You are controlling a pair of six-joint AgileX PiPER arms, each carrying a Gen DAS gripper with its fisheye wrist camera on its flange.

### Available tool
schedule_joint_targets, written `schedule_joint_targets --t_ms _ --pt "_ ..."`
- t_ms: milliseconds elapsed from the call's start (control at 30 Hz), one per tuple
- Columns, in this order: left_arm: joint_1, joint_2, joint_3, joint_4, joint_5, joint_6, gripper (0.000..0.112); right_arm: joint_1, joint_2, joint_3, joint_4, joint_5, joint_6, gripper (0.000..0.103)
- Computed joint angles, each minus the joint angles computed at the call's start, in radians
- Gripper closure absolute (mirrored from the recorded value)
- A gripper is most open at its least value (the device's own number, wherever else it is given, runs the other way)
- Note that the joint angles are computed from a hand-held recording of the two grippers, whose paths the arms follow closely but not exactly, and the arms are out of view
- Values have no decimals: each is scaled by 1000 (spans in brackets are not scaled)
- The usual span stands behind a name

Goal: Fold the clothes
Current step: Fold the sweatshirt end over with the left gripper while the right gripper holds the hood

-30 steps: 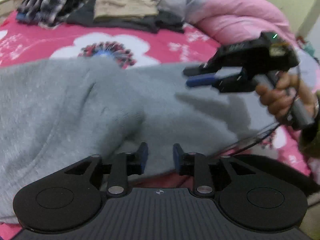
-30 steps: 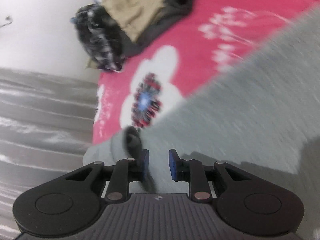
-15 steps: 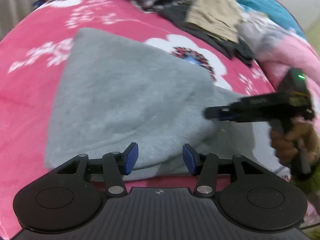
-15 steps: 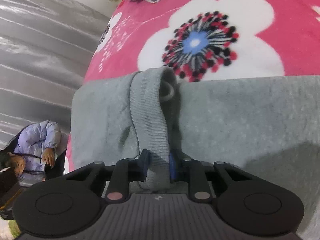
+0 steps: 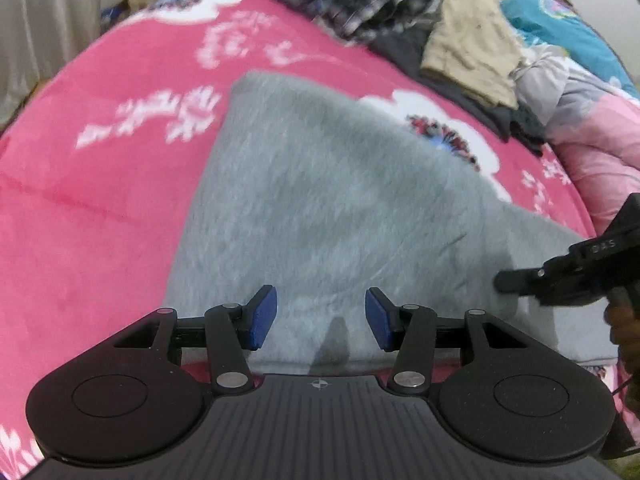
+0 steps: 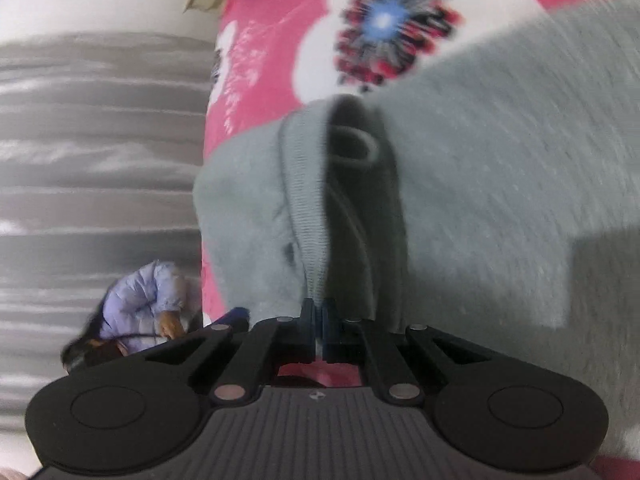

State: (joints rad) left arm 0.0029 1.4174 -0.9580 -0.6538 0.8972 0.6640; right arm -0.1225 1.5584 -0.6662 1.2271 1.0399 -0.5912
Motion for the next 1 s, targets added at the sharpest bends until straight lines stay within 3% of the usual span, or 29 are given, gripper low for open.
schedule_joint_targets --t_ms 200,433,600,733,933,1000 --pt "-114 35 -47 -89 -8 121 63 36 -10 -9 66 9 -40 100" --pt "-364 132 -46 263 -170 -22 63 88 47 8 32 -106 -60 99" --pt "-337 110 -74 240 -113 20 64 119 39 9 29 -147 -73 97" --pt "-297 62 -77 49 -56 230 63 120 72 19 66 -157 -115 98" --pt "-347 132 -95 -33 4 338 64 98 135 44 150 -127 -166 97" --pt "-406 141 -103 42 -17 337 64 76 156 54 175 -101 -178 97"
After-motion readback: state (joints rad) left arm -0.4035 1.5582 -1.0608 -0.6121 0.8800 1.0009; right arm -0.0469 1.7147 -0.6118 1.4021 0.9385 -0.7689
